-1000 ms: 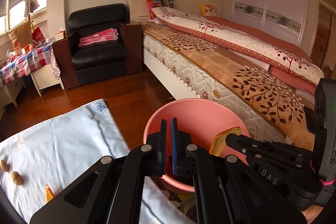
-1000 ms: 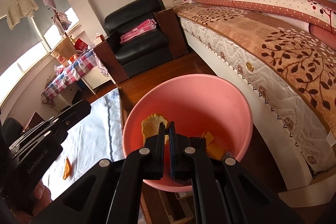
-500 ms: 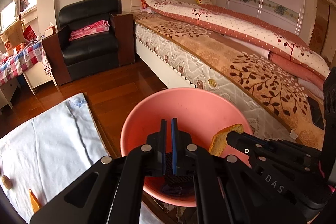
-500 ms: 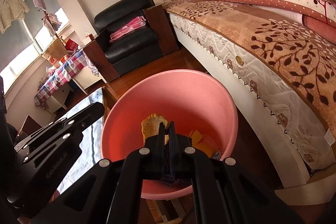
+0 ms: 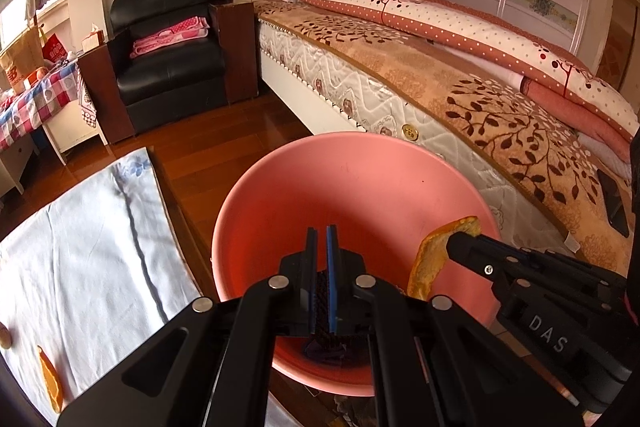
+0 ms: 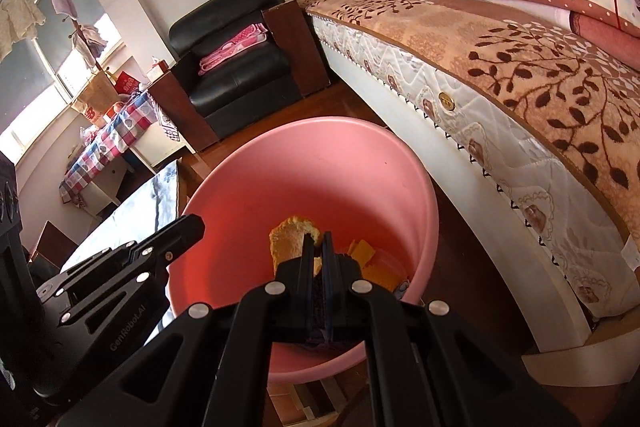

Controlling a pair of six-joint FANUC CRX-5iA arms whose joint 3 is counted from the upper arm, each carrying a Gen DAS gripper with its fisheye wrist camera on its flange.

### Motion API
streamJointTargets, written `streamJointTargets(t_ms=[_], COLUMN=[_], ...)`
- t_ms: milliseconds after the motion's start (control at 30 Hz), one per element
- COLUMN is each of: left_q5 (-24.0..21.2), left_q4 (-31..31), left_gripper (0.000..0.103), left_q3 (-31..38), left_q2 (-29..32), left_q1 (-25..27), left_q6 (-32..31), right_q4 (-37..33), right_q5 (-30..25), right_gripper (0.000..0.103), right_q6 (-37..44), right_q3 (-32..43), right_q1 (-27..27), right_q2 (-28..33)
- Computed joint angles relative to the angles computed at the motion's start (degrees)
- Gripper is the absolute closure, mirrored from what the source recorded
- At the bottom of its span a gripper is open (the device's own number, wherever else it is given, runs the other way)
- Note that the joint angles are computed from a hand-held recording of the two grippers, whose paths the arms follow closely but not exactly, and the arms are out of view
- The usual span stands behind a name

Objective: Collect trash
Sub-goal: 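Carry the left tool's peel over the pink bucket and open both tools to drop the peels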

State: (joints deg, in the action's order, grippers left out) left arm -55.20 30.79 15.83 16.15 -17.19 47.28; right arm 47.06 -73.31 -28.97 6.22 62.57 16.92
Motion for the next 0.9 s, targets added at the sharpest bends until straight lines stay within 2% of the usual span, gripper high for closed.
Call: streamJointTargets(t_ms=[467,500,567,633,733,900], left_q5=[-3.63,-4.05,-3.77,-2.71,-2.92,-3.53], left_q4=[-0.65,-0.54,0.02,0.66,0.80,0.56], left_gripper=[0.098,0.096,0.072,0.063,0.062,0.062], left_q3=[2.16,2.29,1.57,0.41,0.28,0.68], left_q2=[1.36,1.46,1.06,0.33,0.10,0.18], left_q1=[1.05,1.18,1.39,1.58,1.68,2.04], left_q6=[3.91,4.02,3.75,2.99,2.45,2.86], right_q4=[-0.21,-0.26,-0.33,-0.75,-1.28,-1.75], right_q5=[0.51,0.43,0.29,0.25,0.11,-0.25], right_gripper=[0.099,0.099,0.099,0.099,0.098,0.083], right_q6=[-0.23,-0.17,-0.07,0.34,0.74,1.57], right_q3=[-0.67,-0.51,-0.49,-0.32,0.12,0.79], right_q1=[-0.11,-0.12,-0.13,-0.24,-0.34,-0.44], right_q2=[-0.20,-0.08,-0.01,0.07,0.30,0.66])
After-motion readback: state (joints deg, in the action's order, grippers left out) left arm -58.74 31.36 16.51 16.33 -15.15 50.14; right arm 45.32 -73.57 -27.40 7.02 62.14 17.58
